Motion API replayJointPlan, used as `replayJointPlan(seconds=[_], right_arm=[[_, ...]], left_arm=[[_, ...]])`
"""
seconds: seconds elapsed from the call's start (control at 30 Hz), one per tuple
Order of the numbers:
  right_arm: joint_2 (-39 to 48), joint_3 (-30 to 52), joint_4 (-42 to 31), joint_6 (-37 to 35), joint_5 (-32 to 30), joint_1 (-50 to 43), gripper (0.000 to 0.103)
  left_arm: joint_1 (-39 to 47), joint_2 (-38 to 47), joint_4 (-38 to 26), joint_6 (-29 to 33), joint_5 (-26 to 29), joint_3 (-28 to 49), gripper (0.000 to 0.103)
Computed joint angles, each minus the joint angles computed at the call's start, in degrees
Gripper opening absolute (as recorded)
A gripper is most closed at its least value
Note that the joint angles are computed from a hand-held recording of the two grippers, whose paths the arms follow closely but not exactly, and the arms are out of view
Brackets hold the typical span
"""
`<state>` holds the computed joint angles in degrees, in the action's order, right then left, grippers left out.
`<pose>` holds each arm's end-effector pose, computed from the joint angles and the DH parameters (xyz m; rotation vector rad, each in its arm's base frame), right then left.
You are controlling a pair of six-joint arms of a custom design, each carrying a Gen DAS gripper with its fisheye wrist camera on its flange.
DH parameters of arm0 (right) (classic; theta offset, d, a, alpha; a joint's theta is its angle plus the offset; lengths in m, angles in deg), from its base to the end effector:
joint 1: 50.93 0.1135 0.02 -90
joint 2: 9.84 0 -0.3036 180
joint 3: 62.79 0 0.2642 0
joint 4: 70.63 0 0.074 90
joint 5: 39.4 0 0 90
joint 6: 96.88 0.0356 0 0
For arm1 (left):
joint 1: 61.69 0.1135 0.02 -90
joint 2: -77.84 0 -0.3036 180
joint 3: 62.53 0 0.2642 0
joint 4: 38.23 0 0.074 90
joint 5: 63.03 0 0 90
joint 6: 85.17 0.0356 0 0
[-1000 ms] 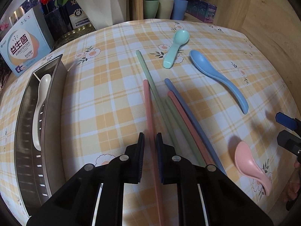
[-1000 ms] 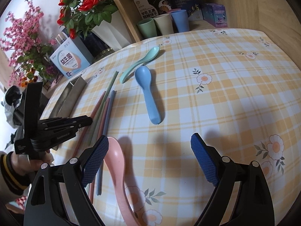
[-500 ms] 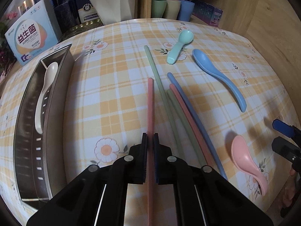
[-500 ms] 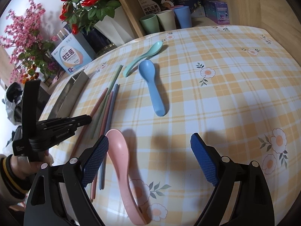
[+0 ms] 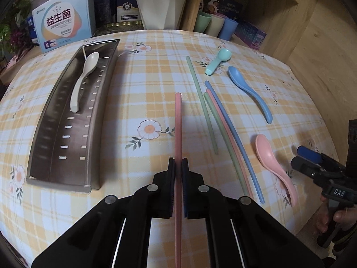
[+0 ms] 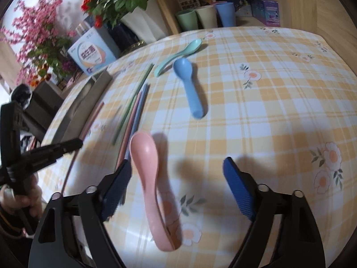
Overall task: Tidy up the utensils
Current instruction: 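Close the right tool on the pink spoon's handle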
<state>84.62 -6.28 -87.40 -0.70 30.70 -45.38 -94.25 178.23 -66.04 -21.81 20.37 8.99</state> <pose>0.3114 0.0424 0.1660 -0.1265 2.5174 0.5209 0.3108 -0.1936 0.1932 0.0884 2.5684 -0.2510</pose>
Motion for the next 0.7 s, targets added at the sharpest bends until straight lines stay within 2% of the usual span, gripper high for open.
replayJointPlan(seconds=[0.07, 0.17, 0.23, 0.33, 0.6, 0.7], right_arm=[[-0.3, -0.7, -0.3, -0.7, 0.5, 1.2, 0.073], [-0.6, -1.4, -1.1, -1.8, 1.1, 3.3, 0.062], [-0.9, -1.7, -1.6, -2.3, 1.9, 5.0, 0.049], [-1.0, -2.1, -2.0, -2.4, 3.1, 6.7, 0.040], [-0.3, -1.9, -1.8, -0.8, 5.1, 7.1, 0.028], [-0.2, -1.8, -1.8, -0.8, 5.8, 7.3, 0.027]], left_arm=[[0.0, -0.2, 0.7, -0.7, 0.5, -0.8, 0.006], [-0.3, -0.3, 1.2, -0.6, 1.2, -0.8, 0.006], [-0.6, -0.1, 1.5, -0.1, 1.7, -0.6, 0.006], [-1.1, 0.0, 2.1, 0.5, 2.5, -0.8, 0.006], [-0.4, -0.3, 3.2, -0.3, 4.1, -2.1, 0.006], [-0.4, -0.2, 3.2, -0.3, 4.3, -2.1, 0.006]])
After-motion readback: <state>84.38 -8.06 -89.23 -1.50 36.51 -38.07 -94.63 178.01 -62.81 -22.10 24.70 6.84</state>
